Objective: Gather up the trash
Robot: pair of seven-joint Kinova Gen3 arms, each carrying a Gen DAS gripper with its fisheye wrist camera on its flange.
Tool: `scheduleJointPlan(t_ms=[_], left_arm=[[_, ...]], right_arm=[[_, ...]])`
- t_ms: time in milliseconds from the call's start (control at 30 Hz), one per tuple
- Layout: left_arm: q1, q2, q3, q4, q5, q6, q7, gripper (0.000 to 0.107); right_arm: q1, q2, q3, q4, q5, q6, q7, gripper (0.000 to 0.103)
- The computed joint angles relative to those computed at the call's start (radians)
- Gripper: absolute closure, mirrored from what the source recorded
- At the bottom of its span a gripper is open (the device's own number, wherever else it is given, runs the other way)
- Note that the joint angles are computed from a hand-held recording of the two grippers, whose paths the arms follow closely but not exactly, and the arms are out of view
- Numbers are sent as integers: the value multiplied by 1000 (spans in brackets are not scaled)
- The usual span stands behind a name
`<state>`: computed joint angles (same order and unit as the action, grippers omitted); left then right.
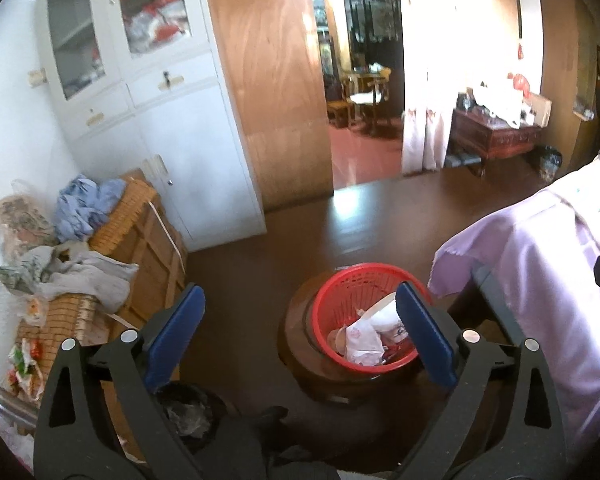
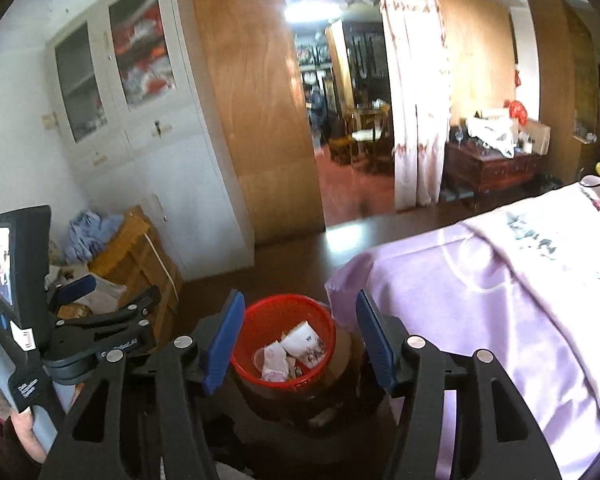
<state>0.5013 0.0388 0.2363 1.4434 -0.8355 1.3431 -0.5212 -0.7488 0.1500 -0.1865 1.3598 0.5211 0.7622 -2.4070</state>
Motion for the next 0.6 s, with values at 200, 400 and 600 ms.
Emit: scheduleJointPlan(t_ms=[200,400,600], left_arm=[[70,-59,75,31,-116,122,86,11],[11,-137,97,119,-85,27,98,11],[-103,-159,46,195,40,-117,27,11]], right_arm=[[0,-102,-41,90,87,-23,-112,38],[-30,-112,-120,107,252,70,-295,33],[-95,0,-101,18,265,194,-338,32]])
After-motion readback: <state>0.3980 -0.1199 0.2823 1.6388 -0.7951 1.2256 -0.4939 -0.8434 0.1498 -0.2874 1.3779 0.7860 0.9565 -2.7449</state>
